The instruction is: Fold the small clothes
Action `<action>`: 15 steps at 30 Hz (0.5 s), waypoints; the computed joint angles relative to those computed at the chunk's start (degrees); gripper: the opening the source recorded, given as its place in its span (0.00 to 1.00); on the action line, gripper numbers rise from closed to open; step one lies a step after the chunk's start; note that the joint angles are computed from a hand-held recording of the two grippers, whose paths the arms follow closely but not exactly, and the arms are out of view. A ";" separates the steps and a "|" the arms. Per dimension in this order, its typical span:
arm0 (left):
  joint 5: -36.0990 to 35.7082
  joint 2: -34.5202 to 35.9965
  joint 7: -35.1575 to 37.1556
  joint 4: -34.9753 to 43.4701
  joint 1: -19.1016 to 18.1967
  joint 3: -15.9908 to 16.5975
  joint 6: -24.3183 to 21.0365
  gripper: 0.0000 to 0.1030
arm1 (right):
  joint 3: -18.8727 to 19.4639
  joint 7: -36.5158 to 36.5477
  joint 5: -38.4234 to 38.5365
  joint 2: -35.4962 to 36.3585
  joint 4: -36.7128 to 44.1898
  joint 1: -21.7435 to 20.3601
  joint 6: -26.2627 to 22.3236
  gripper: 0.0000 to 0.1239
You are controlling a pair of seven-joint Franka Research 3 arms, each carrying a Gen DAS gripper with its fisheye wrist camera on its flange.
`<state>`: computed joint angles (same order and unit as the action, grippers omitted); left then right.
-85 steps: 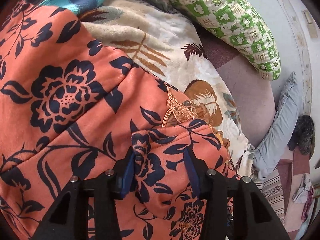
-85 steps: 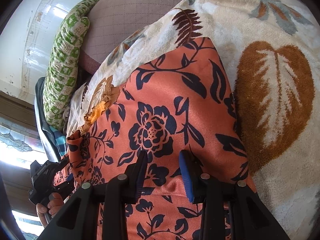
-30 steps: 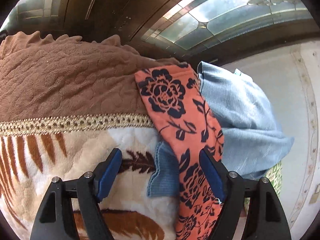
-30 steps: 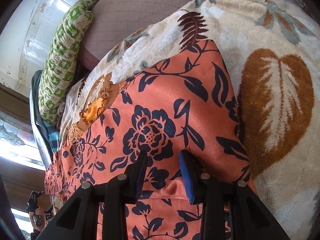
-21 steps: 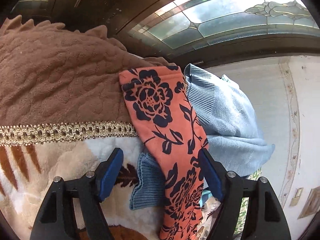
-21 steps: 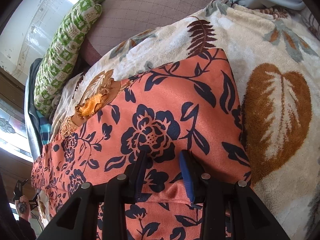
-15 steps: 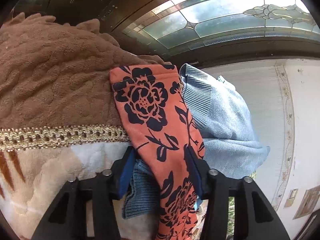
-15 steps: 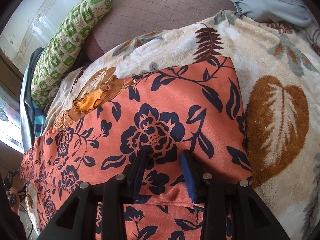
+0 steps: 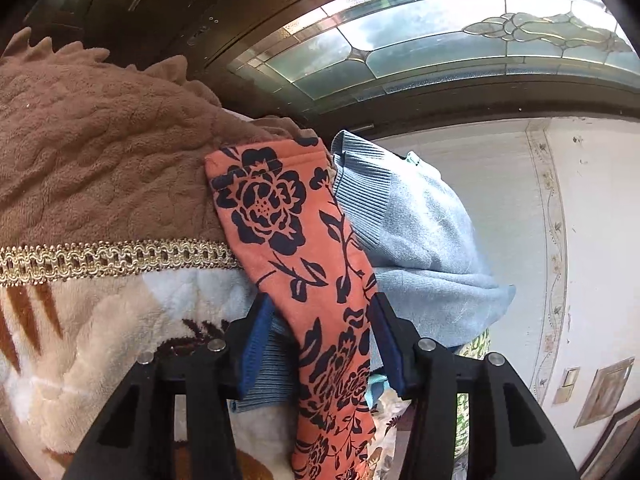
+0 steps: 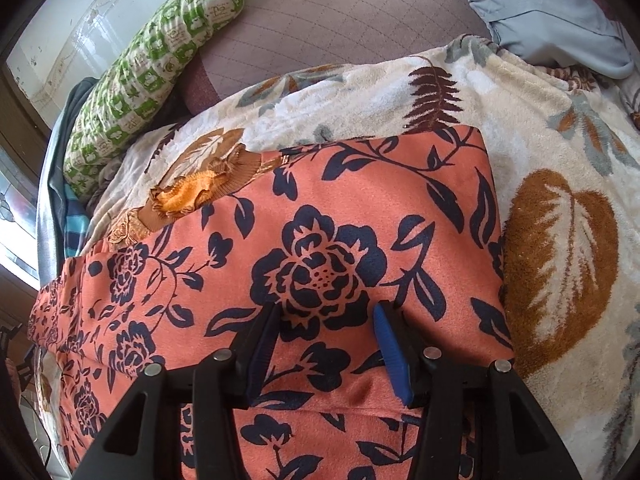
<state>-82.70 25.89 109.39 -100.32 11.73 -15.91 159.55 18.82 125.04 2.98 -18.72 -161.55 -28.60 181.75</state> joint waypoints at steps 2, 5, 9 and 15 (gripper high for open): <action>3.92 1.48 -3.70 1.82 -1.13 0.51 0.31 0.50 | 1.22 0.28 -0.66 -0.40 -0.09 -1.08 -0.25 0.43; 5.01 3.14 -5.49 3.13 -0.89 -0.85 1.44 0.49 | -2.90 -0.65 0.92 -0.15 -0.41 2.75 0.39 0.43; 5.40 4.65 -5.16 4.39 -0.50 -2.73 5.08 0.43 | -2.08 -1.54 1.83 -0.04 -0.33 2.12 0.48 0.43; 9.33 2.43 -3.81 2.69 -0.26 -5.17 11.53 0.06 | 1.96 0.66 -0.08 -0.83 0.03 -2.00 -1.04 0.37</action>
<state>-73.37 28.31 105.58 -97.64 11.46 -21.08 171.08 20.79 125.70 2.90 -19.55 -161.52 -30.61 180.71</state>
